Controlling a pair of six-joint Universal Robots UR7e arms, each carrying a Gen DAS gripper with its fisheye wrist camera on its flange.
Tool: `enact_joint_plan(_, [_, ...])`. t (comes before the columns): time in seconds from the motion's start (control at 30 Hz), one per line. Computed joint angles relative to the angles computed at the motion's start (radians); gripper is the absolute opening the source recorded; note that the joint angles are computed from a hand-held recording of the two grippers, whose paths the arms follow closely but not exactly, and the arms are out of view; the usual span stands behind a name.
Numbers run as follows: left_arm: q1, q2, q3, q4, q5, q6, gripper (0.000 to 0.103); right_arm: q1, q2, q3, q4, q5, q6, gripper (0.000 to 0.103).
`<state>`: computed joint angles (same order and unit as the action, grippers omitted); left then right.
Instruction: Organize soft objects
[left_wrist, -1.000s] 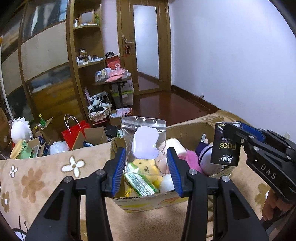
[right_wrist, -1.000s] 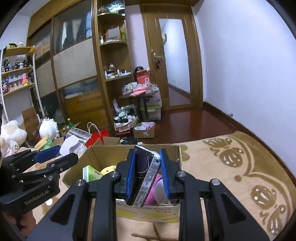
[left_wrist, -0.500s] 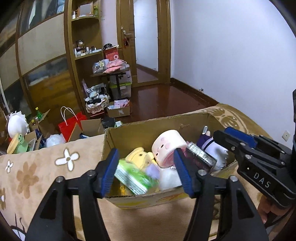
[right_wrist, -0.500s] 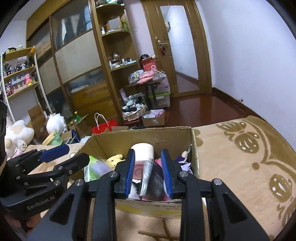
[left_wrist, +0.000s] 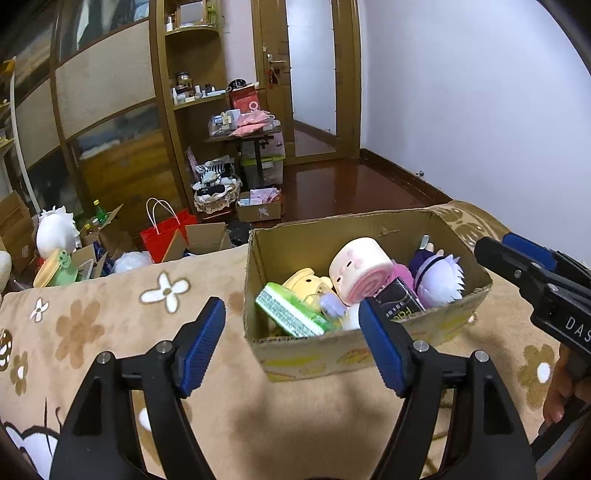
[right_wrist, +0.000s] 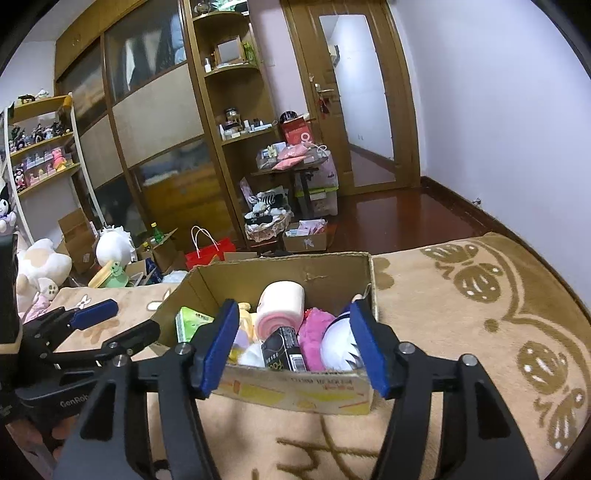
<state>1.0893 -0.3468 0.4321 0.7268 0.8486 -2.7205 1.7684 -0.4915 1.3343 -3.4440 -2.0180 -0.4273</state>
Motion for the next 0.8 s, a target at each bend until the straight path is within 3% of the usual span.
enact_joint_plan(0.07, [-0.005, -0.039, 0.069, -0.036, -0.007, 0.003, 0.082, 0.005, -0.014, 0.023, -0.015, -0.006, -0.005, 0.080])
enact_joint_plan(0.23, [-0.020, -0.147, 0.264, -0.142, -0.030, 0.018, 0.084, 0.022, -0.050, 0.083, -0.040, -0.032, 0.006, 0.089])
enact_joint_plan(0.37, [-0.030, -0.211, 0.370, -0.194, -0.047, -0.021, 0.095, 0.036, -0.071, 0.126, -0.087, -0.054, 0.001, 0.099])
enact_joint_plan(0.8, [-0.058, -0.341, 0.572, -0.314, -0.065, -0.006, 0.099, 0.055, -0.115, 0.232, -0.185, -0.114, 0.002, 0.103])
